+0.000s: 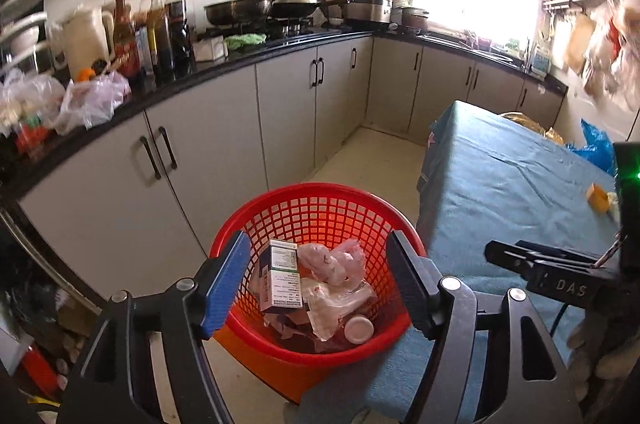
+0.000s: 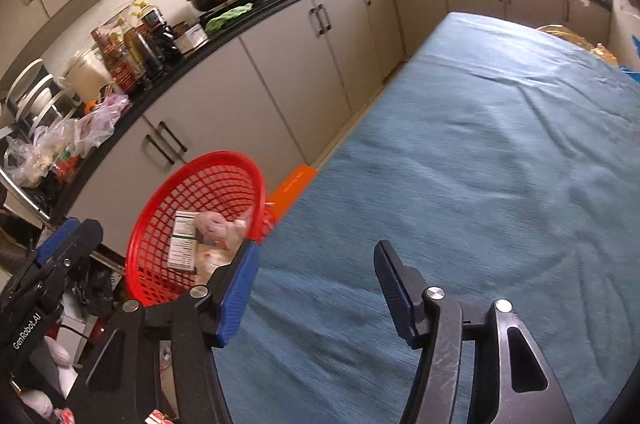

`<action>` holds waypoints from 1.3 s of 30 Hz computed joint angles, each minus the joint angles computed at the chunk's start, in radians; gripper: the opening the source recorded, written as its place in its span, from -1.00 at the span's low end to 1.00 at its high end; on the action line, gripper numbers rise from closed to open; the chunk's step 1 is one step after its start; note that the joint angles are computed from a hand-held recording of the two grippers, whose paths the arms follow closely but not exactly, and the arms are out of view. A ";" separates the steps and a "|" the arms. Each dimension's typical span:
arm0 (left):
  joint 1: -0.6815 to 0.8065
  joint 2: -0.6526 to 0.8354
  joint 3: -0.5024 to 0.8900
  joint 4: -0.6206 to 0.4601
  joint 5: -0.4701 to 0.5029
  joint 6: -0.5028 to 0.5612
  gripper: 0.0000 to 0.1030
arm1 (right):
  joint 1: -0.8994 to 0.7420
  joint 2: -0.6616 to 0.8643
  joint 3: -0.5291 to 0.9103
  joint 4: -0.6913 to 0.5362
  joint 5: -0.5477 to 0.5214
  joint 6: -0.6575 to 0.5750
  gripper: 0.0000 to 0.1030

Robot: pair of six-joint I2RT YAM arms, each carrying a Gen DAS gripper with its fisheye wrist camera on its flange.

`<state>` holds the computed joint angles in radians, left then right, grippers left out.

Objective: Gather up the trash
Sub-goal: 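Move both open tools back over the table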

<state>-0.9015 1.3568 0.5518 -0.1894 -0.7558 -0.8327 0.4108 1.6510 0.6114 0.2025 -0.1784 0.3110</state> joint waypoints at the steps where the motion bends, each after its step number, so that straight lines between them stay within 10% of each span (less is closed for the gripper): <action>1: -0.015 0.015 0.017 -0.020 -0.012 -0.014 0.36 | -0.010 -0.015 -0.014 0.000 -0.002 -0.004 0.25; 23: -0.229 0.281 0.351 -0.306 -0.118 -0.173 0.37 | -0.309 -0.276 -0.219 -0.045 -0.190 -0.131 0.30; 39: -0.268 0.636 0.718 -0.172 0.091 0.016 0.37 | -0.989 -0.157 -0.138 -0.264 -0.447 -0.534 0.32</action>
<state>-1.1691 1.9929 1.2702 -0.3612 -0.6645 -0.8170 -0.5777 1.4943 0.4730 -0.0611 -0.6255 -0.2231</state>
